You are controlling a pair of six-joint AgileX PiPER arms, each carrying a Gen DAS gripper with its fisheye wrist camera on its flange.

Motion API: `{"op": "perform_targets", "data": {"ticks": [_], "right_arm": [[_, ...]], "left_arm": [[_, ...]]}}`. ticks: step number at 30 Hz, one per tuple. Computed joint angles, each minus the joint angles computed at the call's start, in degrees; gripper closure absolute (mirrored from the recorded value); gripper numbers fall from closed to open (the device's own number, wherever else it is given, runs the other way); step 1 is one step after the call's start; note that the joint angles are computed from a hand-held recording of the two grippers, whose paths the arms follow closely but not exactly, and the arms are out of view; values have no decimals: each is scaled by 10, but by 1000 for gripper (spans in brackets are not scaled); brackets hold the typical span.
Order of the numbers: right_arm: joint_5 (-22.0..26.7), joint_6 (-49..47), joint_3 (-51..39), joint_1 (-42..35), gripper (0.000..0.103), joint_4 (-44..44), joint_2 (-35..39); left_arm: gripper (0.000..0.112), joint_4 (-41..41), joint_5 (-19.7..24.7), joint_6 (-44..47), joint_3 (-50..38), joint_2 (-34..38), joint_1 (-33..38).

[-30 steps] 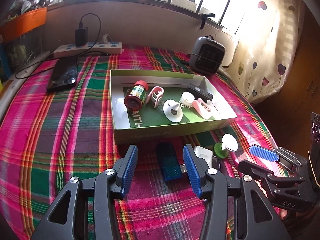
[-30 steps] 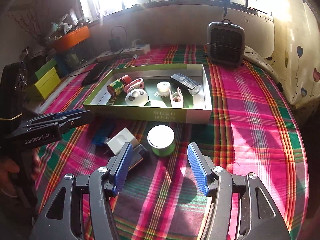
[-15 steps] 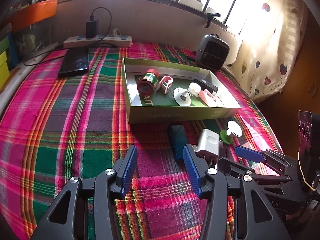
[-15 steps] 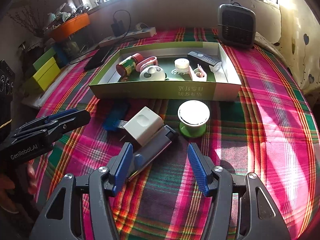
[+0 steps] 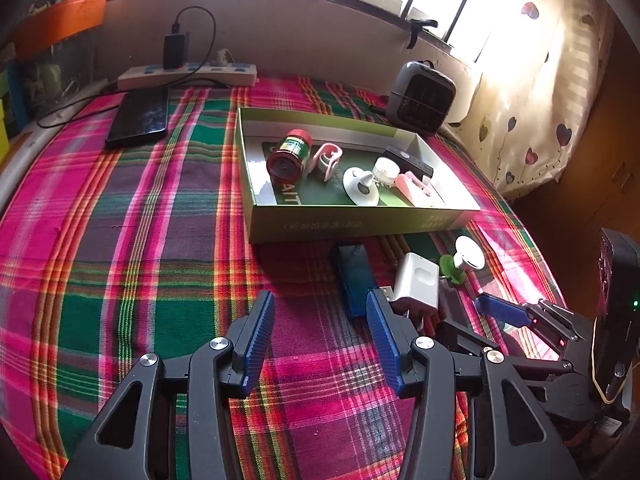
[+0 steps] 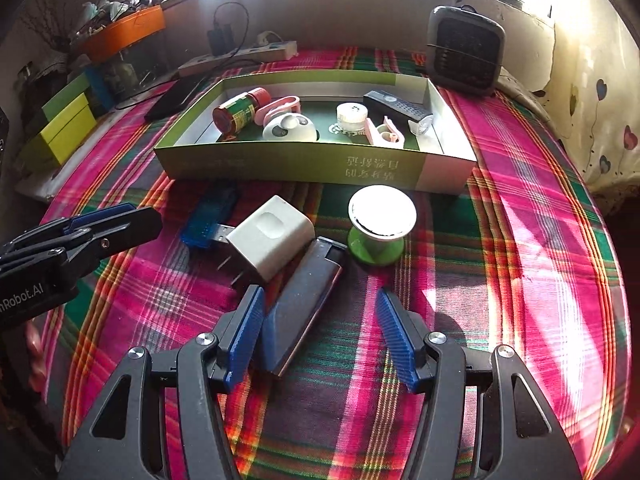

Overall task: Organize rigid objects
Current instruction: 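Position the left gripper over the blue USB stick while the right gripper reaches the black lighter, then close the left gripper on the blue USB stick while the right gripper grasps the black lighter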

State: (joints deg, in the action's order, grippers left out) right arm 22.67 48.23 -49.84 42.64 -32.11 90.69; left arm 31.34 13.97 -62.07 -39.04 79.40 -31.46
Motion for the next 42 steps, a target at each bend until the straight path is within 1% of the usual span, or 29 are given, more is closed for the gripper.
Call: {"op": "perform_targets", "data": {"ticks": [2, 9, 16, 18, 20, 22, 25, 29, 31, 38, 42], "right_arm": [[5, 23, 9, -1, 45, -24, -6], [0, 35, 17, -8, 45, -42, -12], [-20, 47, 24, -10, 45, -62, -11], [-25, 57, 30, -9, 51, -74, -15], [-30, 65, 35, -10, 65, -83, -19], [-33, 62, 37, -12, 71, -83, -21], [-42, 53, 42, -17, 73, -78, -24], [-52, 47, 51, -23, 78, -79, -29], [-56, 36, 54, -27, 78, -72, -32], [-77, -25, 61, -42, 79, -19, -37], [-89, -71, 64, -52, 79, 24, -39]], "left_arm": [[65, -12, -2, 17, -4, 5, 2], [65, -63, -1, 78, -29, 29, 5], [65, -100, 12, 125, -67, 61, 1], [65, -93, 15, 120, -75, 66, -1], [65, -97, 21, 126, -85, 73, -2], [65, -90, 27, 121, -94, 81, -4], [65, -76, 39, 107, -105, 93, -7], [65, -75, 57, 105, -121, 111, -8], [65, -68, 65, 97, -127, 118, -9], [65, -33, 92, 75, -148, 134, -18], [65, -17, 100, 66, -150, 137, -23]]}}
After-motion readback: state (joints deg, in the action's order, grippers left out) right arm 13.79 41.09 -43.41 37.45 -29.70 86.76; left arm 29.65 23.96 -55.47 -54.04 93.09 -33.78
